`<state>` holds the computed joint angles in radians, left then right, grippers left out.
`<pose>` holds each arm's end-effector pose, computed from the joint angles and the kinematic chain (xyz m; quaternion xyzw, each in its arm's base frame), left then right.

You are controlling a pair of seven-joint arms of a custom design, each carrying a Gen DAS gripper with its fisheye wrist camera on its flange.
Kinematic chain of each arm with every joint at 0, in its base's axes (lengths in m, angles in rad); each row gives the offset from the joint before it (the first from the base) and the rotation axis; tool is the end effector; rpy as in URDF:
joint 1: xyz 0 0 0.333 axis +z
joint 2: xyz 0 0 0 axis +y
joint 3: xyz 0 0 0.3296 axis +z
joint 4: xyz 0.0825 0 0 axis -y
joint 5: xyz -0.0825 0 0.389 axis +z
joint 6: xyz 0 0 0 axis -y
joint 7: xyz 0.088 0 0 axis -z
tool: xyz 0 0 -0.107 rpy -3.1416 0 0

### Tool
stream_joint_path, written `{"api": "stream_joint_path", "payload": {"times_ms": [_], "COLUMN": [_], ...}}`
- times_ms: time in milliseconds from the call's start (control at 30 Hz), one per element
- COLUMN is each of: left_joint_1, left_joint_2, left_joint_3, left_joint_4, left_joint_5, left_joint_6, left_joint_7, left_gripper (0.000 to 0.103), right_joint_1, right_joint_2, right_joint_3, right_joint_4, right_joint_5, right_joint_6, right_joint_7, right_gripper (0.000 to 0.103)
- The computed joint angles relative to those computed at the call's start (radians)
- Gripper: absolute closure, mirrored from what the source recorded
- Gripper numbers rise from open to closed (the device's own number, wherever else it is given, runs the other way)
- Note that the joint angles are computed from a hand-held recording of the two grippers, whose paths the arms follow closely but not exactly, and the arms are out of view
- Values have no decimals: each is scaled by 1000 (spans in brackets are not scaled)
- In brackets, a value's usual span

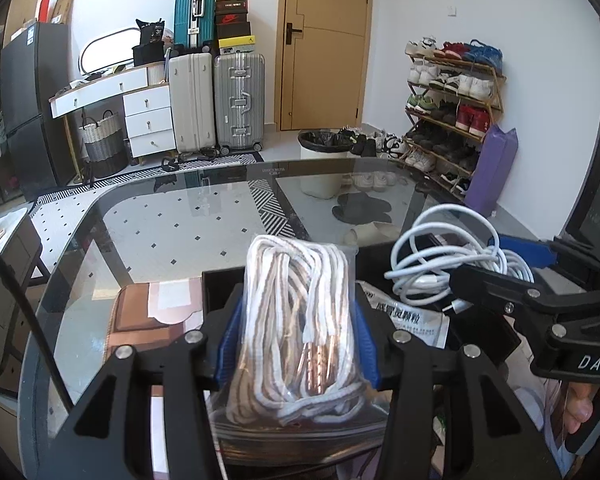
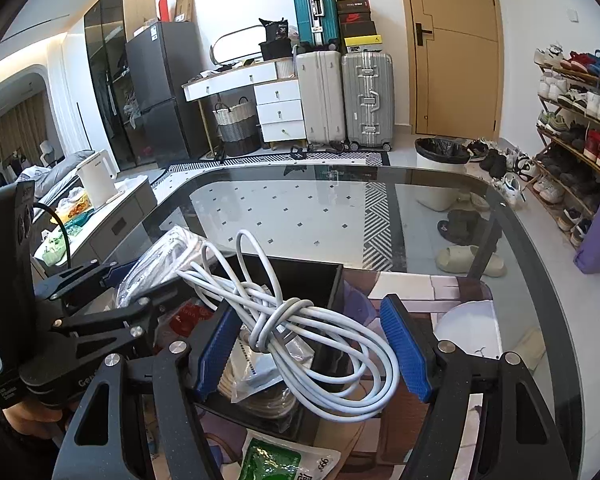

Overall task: Organize soft objects
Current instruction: 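Carry the rope bag with the left gripper while the right carries the cable over the box, then open both grippers to drop the rope bag and cable into the box, then withdraw both grippers and move the right toward the green medicine packet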

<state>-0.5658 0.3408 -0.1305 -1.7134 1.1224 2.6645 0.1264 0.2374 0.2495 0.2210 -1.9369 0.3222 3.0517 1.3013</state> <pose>0.5243 -0.4585 0.4594 -0.6011 0.6641 -0.3526 0.2708 0.6096 0.2600 0.4714 -0.7513 0.5044 -0.1835 0.3840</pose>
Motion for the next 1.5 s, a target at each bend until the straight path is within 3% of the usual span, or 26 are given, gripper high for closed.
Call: {"api": "stream_joint_path", "payload": {"times_ms": [133, 300, 400, 533, 900, 967, 1033, 1167, 1233, 1500], "left_joint_1": [3, 10, 14, -15, 51, 62, 74, 89, 93, 99], "left_joint_2": [-4, -13, -37, -69, -166, -182, -193, -208, -215, -242], "left_joint_3": [-8, -14, -7, -6, -72, -81, -89, -103, -109, -134], "left_joint_4": [-10, -21, -49, -62, -178, -202, -220, -245, -255, -297], "left_joint_5": [-26, -66, -58, 20, 81, 87, 90, 97, 101, 101], "left_joint_6": [-7, 19, 70, -13, -60, -60, -53, -41, -37, -35], "left_joint_7": [43, 76, 56, -11, -106, -126, -141, -158, -164, -182], "left_gripper": [39, 34, 21, 3, 3, 3, 3, 3, 3, 1], "right_joint_1": [-4, -4, -1, 5, -69, -49, -62, -34, -36, -36], "right_joint_2": [-2, 2, 3, 5, 33, 32, 25, 3, -10, -80], "right_joint_3": [11, 12, 7, 2, 113, 95, 113, 80, 80, 70], "right_joint_4": [-1, 3, 5, 8, 52, 49, 42, 19, 6, -73], "right_joint_5": [15, 24, 22, 16, 174, 179, 212, 201, 217, 378], "right_joint_6": [-1, 1, 1, 1, -32, -19, -13, -20, -29, -42], "right_joint_7": [-8, -18, -15, -9, -145, -149, -182, -191, -211, -359], "right_gripper": [31, 31, 31, 31, 27, 15, 14, 13, 8, 2]}}
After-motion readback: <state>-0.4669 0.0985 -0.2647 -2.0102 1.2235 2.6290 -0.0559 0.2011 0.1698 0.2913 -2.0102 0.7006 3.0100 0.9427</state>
